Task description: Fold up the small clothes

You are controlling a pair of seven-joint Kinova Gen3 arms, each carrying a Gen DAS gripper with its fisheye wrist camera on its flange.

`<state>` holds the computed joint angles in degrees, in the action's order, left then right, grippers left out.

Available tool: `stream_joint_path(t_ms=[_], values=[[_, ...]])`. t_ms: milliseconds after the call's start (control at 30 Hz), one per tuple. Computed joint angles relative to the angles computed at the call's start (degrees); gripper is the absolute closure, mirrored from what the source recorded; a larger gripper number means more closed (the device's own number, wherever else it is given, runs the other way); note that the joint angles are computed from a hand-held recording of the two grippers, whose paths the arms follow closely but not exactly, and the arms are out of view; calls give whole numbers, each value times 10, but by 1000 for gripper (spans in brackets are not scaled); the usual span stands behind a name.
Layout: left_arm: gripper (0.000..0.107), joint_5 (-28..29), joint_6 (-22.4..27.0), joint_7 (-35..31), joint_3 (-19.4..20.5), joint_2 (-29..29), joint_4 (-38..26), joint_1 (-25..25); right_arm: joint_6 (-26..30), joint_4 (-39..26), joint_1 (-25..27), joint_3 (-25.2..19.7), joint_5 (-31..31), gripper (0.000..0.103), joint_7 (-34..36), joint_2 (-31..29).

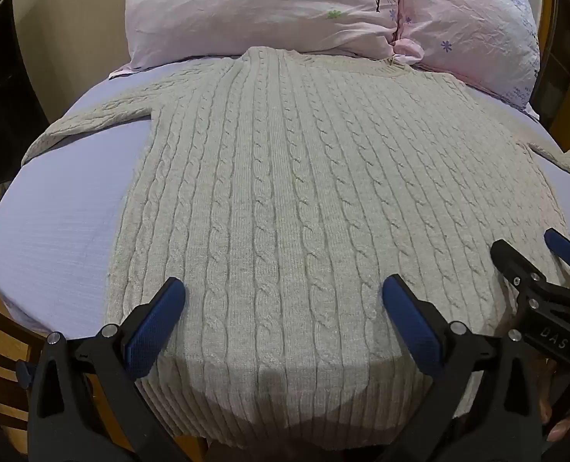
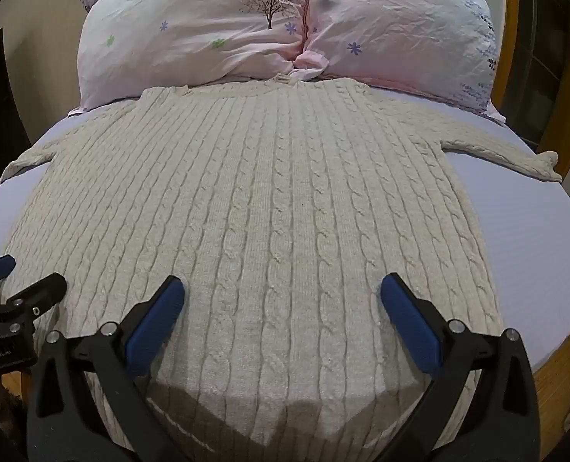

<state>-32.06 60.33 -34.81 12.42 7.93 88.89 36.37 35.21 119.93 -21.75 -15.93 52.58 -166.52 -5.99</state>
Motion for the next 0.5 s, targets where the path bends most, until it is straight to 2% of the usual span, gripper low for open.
stream_joint_path(t_ms=[500], values=[[6,-1,-2,1,0,-1,1,0,0,-1,1,0,-2,2,3,0]])
